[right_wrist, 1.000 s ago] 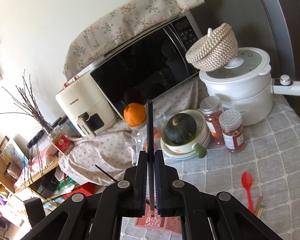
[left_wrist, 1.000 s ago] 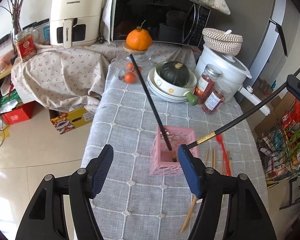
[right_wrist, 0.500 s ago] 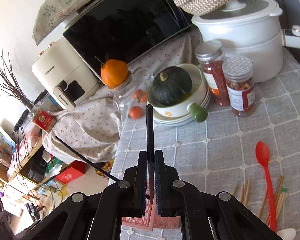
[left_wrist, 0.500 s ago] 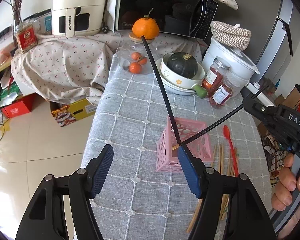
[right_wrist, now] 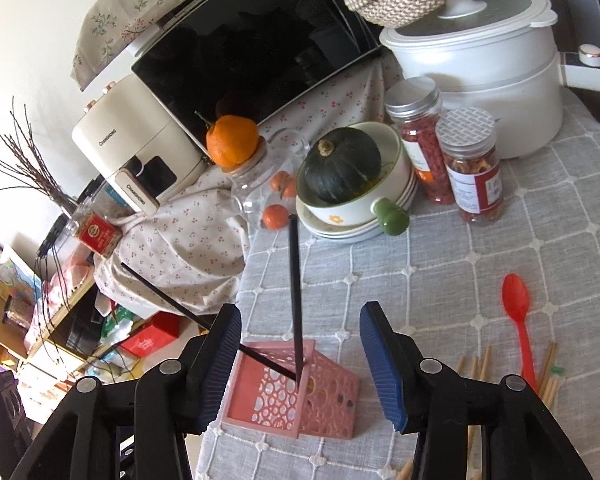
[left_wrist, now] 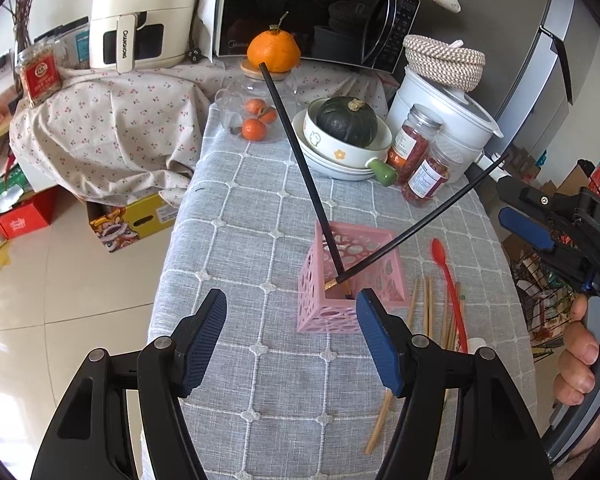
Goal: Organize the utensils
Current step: 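Carry both black chopsticks into the pink basket and open both grippers, then grasp a wooden chopstick with the left gripper while the right gripper grasps another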
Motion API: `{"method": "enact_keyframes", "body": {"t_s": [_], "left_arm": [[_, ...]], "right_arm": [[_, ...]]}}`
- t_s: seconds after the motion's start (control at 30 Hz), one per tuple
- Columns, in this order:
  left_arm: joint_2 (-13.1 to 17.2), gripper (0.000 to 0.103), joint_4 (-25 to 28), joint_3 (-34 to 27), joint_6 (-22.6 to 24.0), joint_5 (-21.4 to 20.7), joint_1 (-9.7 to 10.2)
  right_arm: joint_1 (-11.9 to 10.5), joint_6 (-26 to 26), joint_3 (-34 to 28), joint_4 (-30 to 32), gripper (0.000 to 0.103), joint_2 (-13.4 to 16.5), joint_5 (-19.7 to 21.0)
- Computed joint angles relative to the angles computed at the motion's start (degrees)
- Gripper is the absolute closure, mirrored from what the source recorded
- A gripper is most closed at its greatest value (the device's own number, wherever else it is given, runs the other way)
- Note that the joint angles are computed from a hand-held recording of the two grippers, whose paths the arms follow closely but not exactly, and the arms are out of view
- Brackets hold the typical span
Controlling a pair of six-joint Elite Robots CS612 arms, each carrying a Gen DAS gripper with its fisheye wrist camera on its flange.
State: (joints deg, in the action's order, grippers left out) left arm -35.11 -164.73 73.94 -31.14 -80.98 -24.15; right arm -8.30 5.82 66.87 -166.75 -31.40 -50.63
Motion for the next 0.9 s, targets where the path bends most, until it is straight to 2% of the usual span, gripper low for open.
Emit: {"method": "enact_keyframes", "body": {"t_s": [0.13, 0.33, 0.5, 0.67, 0.9], "left_arm": [[-0.16, 0.033, -0.10, 0.43, 0.87, -0.62, -0.39], [-0.16, 0.030, -0.33, 0.67, 2.80, -0.99, -1.18], [0.15, 0.028, 0.97, 0.17, 5.55, -1.72, -1.96], [0.71, 0.028, 2.78, -0.52, 7.90, -2.32, -2.68], [2.20, 0.028, 5.63, -2.64, 11.58, -4.46, -3.84]], "right_arm": [[-1.13, 0.22, 1.91, 0.21, 0.039, -1.26, -1.48], [-2.36, -3.46, 5.03, 2.69, 0.032, -2.80, -5.60], [-3.13, -8.45, 7.39, 5.94, 0.030, -3.83, -11.22], [-4.08, -10.62, 9.33, 7.16, 0.024, -4.65, -15.16], [-4.87, -12.38, 10.20, 10.81, 0.023, -5.23, -18.19]]}}
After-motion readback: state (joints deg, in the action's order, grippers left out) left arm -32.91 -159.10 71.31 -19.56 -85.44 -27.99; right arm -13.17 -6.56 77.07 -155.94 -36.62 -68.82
